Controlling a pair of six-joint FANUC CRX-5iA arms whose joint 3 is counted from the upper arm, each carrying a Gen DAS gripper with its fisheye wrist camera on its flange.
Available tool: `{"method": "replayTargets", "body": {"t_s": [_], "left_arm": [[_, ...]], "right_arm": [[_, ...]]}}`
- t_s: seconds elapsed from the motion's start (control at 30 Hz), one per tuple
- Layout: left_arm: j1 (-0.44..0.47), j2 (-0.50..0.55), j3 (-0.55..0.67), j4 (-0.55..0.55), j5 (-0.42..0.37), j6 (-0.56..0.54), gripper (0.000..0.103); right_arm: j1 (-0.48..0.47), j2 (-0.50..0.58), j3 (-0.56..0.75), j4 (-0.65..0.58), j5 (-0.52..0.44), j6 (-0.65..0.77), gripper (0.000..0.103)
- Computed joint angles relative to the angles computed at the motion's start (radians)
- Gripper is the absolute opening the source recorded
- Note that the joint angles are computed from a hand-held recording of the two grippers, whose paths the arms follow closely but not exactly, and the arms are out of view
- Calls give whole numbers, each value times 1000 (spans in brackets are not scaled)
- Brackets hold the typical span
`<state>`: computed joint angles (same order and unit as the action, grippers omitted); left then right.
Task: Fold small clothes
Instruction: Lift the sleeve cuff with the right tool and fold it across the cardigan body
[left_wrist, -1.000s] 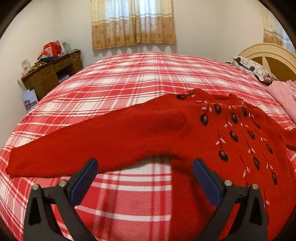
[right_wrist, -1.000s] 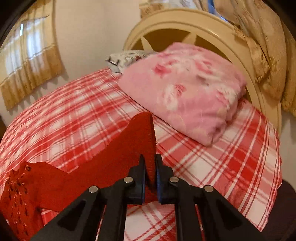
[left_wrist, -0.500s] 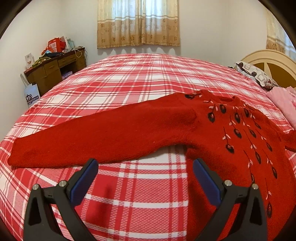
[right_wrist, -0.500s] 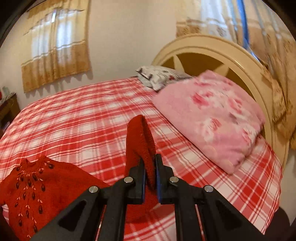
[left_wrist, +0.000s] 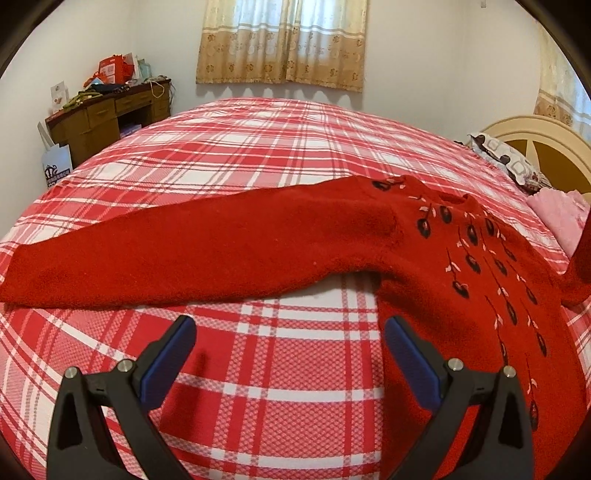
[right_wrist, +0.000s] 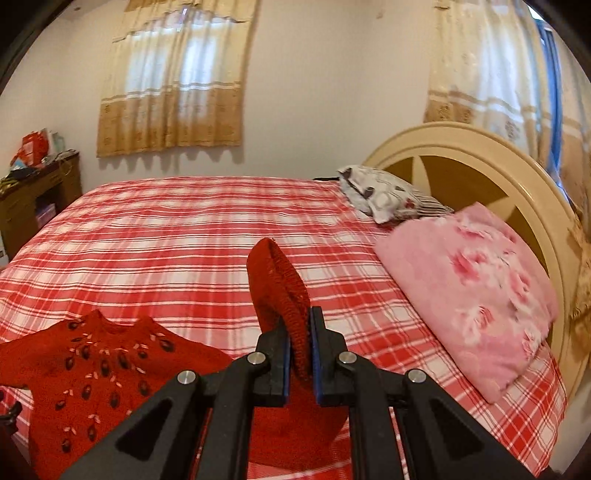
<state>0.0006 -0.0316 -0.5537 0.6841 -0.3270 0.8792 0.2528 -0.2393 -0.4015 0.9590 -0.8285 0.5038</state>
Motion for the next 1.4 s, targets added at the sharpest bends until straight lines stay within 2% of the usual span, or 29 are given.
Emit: {"method": "replayTargets", "body": {"t_s": [0.1, 0.3, 0.57, 0.9, 1.03, 1.07, 1.1, 1.13, 1.17, 1.23, 1.3, 1.4], "left_arm": [[0, 1, -15, 57, 2, -48, 103], [-7, 1, -53, 220, 4, -165, 103], [-14, -22, -78, 262, 39, -220, 103], [4, -23, -91, 339, 14, -284, 103], [6, -28, -89, 333, -2, -296, 103], [10, -30, -83, 307, -5, -276, 103], [17, -31, -71, 261, -11, -242, 103], [22, -31, -63, 234, -18, -223, 103], [24, -32, -60, 227, -25, -221, 103], [26, -36, -57, 239, -38, -243, 103], [28, -38, -40, 198, -51, -230, 103], [18, -39, -21, 187, -64, -253, 103]], "right_arm": [[32, 19, 41, -55, 4, 32, 8], [106, 81, 114, -47, -13, 52, 8], [185, 187, 216, -67, 0, 105, 8], [279, 340, 285, -149, 56, 144, 8], [311, 424, 302, -220, 108, 177, 8], [315, 447, 318, -281, 126, 214, 9], [314, 466, 344, -394, 148, 298, 9], [310, 475, 357, -475, 166, 360, 13], [311, 489, 367, -532, 169, 402, 33], [312, 497, 374, -617, 156, 477, 66], [303, 441, 310, -705, 215, 558, 66], [298, 350, 196, -674, 233, 537, 66]]}}
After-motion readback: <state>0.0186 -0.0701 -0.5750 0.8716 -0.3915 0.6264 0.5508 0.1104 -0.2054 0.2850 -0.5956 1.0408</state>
